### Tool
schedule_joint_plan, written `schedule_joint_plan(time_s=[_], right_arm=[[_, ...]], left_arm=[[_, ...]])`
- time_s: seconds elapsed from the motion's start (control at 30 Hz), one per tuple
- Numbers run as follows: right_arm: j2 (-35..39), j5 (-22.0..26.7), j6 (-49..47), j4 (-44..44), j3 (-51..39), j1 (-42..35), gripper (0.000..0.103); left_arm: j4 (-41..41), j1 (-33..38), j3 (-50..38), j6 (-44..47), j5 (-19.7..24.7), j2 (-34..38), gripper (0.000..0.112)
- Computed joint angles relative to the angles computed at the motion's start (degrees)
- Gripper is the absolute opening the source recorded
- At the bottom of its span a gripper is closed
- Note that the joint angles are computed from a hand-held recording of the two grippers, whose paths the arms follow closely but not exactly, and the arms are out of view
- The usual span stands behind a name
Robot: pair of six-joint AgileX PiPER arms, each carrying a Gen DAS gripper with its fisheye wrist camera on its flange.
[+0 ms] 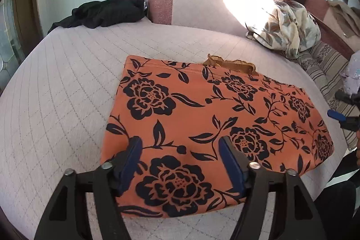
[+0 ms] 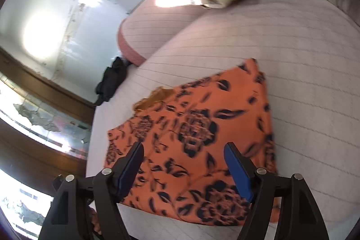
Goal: Fold small clothes
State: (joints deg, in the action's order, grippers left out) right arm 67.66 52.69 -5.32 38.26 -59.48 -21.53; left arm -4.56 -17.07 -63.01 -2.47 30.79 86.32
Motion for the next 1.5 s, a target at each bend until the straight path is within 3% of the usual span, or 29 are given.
schedule_joint_plan(time_s=[0.07, 0.1, 0.13, 0.17, 0.2, 0.27, 0.33, 0.43, 0.53, 0.67, 0.77, 0.9, 0.97, 1.1, 1.3, 1.37, 1.43, 1.5], right_arm=[[3.1, -0.8, -2.0, 2.1, 0.3, -0.6, 0.079], [5.8, -0.1, -2.1, 1.0, 0.5, -2.1, 0.079], [8.6, 0.0, -1.0, 0.0, 1.4, -4.0, 0.074], [9.1, 0.3, 0.8, 1.4, 2.3, -6.3, 0.061], [8.5, 0.8, 1.4, 1.9, 1.9, -7.4, 0.061], [6.5, -0.1, 4.5, -3.4, -1.7, -3.7, 0.077], [6.9, -0.9, 3.7, -3.8, -5.5, -0.2, 0.081], [11.1, -2.7, 1.6, -1.9, -8.1, 1.2, 0.082], [18.3, -3.4, 8.8, -9.8, -7.9, 0.7, 0.080], [13.4, -5.5, 8.1, -7.4, -7.3, 2.4, 0.080], [10.2, -5.7, 4.6, -4.7, -5.8, 3.9, 0.081], [13.7, -4.8, 12.2, -13.6, -3.8, 2.8, 0.082], [9.7, -5.7, 13.1, -11.1, -1.6, 0.9, 0.082], [-3.7, -3.1, 11.8, -6.6, 2.3, 1.6, 0.082], [-25.2, 0.6, 16.4, 1.1, 22.2, 0.6, 0.082], [-26.8, -0.4, 13.3, 6.1, 28.8, -4.0, 0.082], [-26.6, 1.9, 6.7, 14.6, 33.5, -14.0, 0.083], [-25.1, 0.0, 3.8, 19.4, 35.5, -17.9, 0.083]], left_arm=[[2.1, 0.0, -1.6, -1.7, 2.1, 4.1, 0.076], [2.8, 0.0, -1.0, -2.0, 1.0, 4.9, 0.076], [4.8, -0.6, 0.5, -3.3, -1.1, 3.9, 0.076], [5.5, -1.0, 0.6, -3.6, -1.0, 3.4, 0.076], [4.5, -0.9, 0.8, -2.8, -0.9, 2.4, 0.076], [1.6, -0.2, 2.4, -0.1, -3.8, 0.3, 0.076], [3.2, -0.2, 3.0, -1.9, -4.7, -0.1, 0.076], [-2.1, 2.0, 0.7, 1.7, -1.0, 4.2, 0.076], [-1.8, 1.4, 1.7, 1.7, -2.3, 2.3, 0.076], [-6.8, 3.3, 5.0, 6.3, -5.3, -2.3, 0.076], [-9.4, 5.5, 2.8, 8.7, -0.7, 0.7, 0.076], [0.9, 2.1, 1.7, -0.3, -0.2, 1.9, 0.076], [-1.5, 2.3, 2.1, 1.0, -0.2, -0.1, 0.076], [-2.6, 1.9, 2.7, -1.0, 0.2, -4.1, 0.076], [-1.6, -4.5, 1.0, -4.1, 1.3, -3.5, 0.076], [-0.7, -6.8, 0.5, -5.4, 1.6, -3.2, 0.076], [1.1, -9.5, -0.5, -7.4, 1.8, -2.4, 0.076], [4.2, -11.8, -1.9, -11.0, 1.8, -0.7, 0.076]])
